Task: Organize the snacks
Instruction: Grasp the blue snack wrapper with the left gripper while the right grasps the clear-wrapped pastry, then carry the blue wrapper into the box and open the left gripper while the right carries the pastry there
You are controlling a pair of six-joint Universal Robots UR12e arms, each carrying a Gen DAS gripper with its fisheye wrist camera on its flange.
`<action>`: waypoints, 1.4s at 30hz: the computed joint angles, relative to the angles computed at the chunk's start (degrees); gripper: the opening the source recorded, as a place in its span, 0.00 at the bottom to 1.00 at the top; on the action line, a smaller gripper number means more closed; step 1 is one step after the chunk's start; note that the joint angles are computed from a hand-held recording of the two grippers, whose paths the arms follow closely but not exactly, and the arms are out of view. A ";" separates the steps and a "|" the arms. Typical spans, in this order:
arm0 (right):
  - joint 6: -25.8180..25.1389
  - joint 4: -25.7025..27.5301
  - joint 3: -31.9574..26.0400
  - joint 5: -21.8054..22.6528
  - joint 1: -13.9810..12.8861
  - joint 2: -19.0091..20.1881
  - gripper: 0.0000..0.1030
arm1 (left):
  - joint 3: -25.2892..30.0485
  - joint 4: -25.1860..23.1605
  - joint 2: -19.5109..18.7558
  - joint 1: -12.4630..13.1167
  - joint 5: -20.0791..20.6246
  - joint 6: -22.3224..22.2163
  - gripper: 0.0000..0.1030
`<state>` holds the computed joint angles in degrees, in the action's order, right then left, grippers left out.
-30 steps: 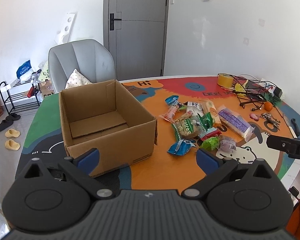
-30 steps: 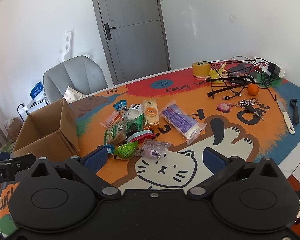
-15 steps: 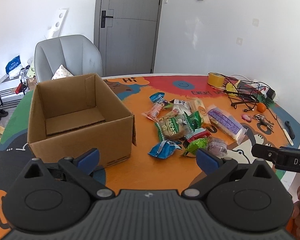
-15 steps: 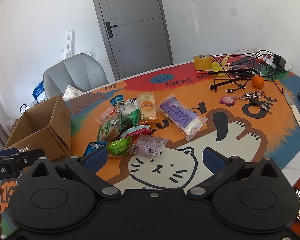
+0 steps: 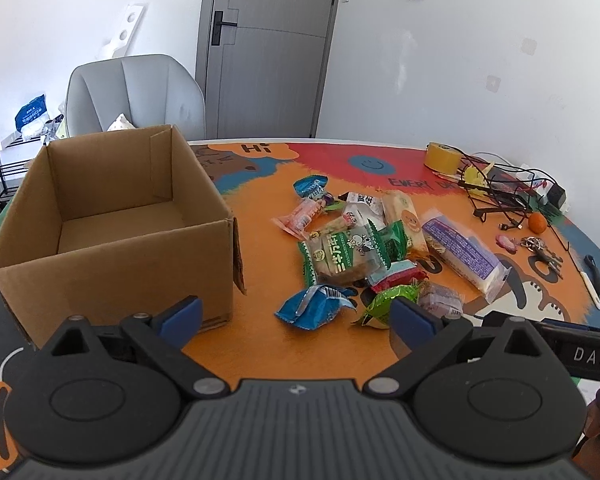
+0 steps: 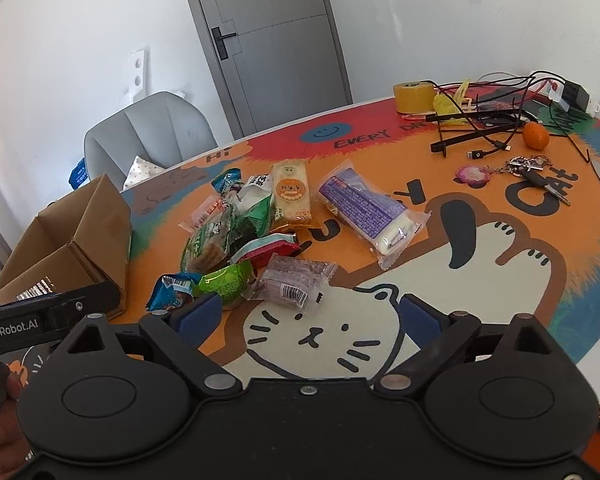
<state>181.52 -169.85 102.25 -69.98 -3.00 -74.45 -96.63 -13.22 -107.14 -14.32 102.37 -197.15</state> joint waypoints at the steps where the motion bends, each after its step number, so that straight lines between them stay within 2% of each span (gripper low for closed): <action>1: 0.08 0.00 -0.15 0.14 0.04 0.19 0.90 | 0.26 -0.11 -0.31 -0.14 0.34 0.27 0.97; 5: 0.66 0.15 -1.01 0.05 0.34 1.14 0.85 | 1.23 -0.50 -1.42 -0.42 0.98 0.11 0.93; 15: 1.99 2.00 -3.83 -0.04 1.02 3.80 0.73 | 3.78 -1.63 -4.02 -0.37 0.19 -1.26 0.72; 26: 1.83 3.49 -6.29 -0.45 1.69 5.80 0.71 | 5.67 -3.43 -5.82 -0.23 1.65 -4.48 0.70; 32: -1.01 2.92 -6.25 -3.11 2.42 5.96 0.68 | 5.94 -4.36 -6.17 0.08 -0.12 -5.58 0.59; 37: -1.01 2.33 -5.64 -2.87 2.07 5.61 0.45 | 5.30 -2.33 -6.26 -0.46 0.63 -4.88 0.45; 40: -0.22 2.13 -5.14 -1.65 1.59 5.28 0.39 | 4.74 -1.67 -5.93 -0.43 -0.40 -4.76 0.36; 42: 0.18 2.09 -4.85 -1.22 1.41 5.02 0.38 | 4.43 -1.39 -5.67 -0.38 -1.13 -4.77 0.35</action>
